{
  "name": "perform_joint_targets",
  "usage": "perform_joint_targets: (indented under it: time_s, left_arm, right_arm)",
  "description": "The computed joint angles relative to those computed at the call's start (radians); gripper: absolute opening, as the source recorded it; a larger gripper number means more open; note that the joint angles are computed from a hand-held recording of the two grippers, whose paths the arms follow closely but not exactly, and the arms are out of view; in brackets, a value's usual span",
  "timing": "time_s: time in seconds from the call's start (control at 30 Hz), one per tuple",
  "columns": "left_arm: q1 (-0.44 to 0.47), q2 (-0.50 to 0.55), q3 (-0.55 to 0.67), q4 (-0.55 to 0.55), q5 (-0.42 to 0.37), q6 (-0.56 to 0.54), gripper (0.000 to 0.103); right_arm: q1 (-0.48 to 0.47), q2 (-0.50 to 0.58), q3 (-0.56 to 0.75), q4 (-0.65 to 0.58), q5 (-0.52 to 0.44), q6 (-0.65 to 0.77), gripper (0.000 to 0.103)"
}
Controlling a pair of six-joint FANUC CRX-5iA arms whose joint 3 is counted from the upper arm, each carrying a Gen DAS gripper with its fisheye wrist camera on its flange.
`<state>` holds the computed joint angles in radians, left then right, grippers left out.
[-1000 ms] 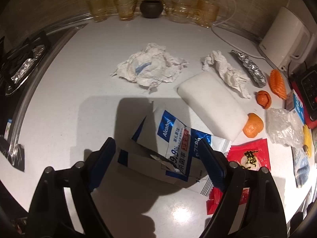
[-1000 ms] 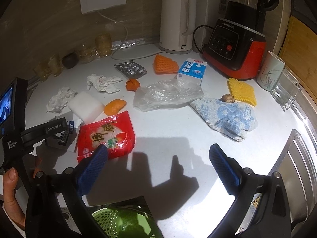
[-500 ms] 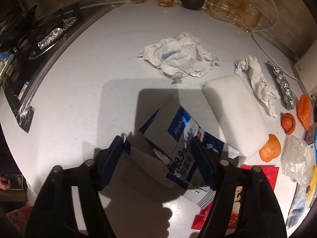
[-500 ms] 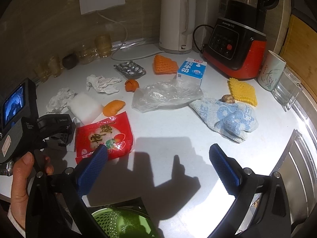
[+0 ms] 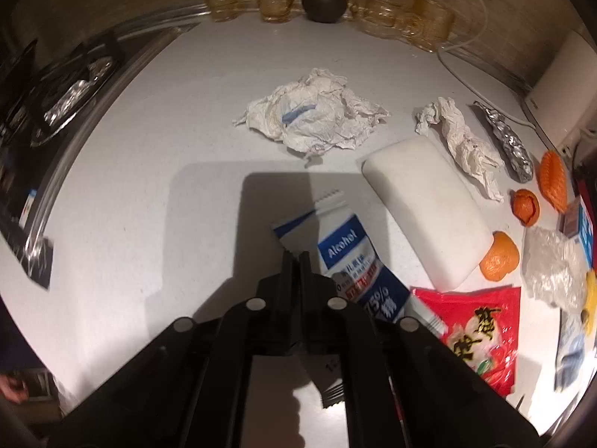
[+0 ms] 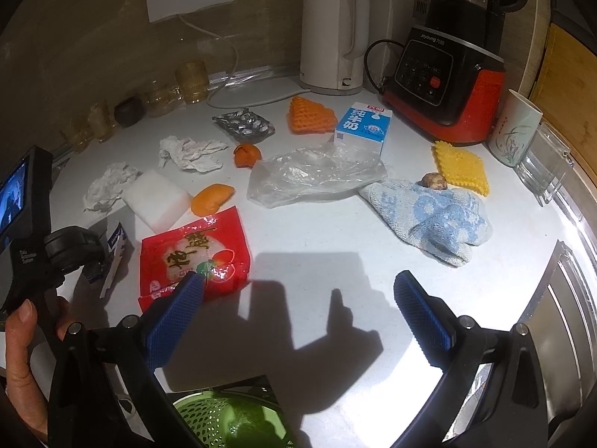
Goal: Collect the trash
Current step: 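Grasp the red snack bag with the right gripper while the left holds the wipes packet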
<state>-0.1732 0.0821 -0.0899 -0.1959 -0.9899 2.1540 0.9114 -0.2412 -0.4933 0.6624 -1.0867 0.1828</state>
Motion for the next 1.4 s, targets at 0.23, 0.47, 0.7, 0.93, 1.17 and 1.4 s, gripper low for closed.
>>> perform_joint_targets:
  time_s: [0.23,0.47,0.7,0.93,1.17,1.4]
  left_arm:
    - [0.128,-0.077,-0.153,0.199,0.183,-0.367,0.001]
    - [0.232,-0.115,-0.257,0.460,0.285,-0.816,0.001]
    - [0.291,-0.110,-0.309,0.695,0.317,-1.230,0.001]
    - [0.327,-0.076,-0.326,0.840,0.280,-1.448,0.001]
    - [0.350,-0.052,-0.325,0.907,0.231,-1.557,0.001]
    - [0.372,-0.048,-0.329,0.940,0.183,-1.623,0.001]
  right_arm:
    - [-0.011,0.089,0.064,-0.058,0.024,-0.022,0.101]
    - [-0.022,0.198,0.163,-0.152,-0.016,-0.180,0.097]
    - [-0.024,0.320,0.273,-0.198,-0.071,-0.315,0.087]
    - [-0.024,0.393,0.345,-0.185,-0.141,-0.389,0.081]
    - [-0.013,0.417,0.362,-0.153,-0.147,-0.407,0.029]
    - [-0.004,0.382,0.313,-0.115,-0.087,-0.446,0.003]
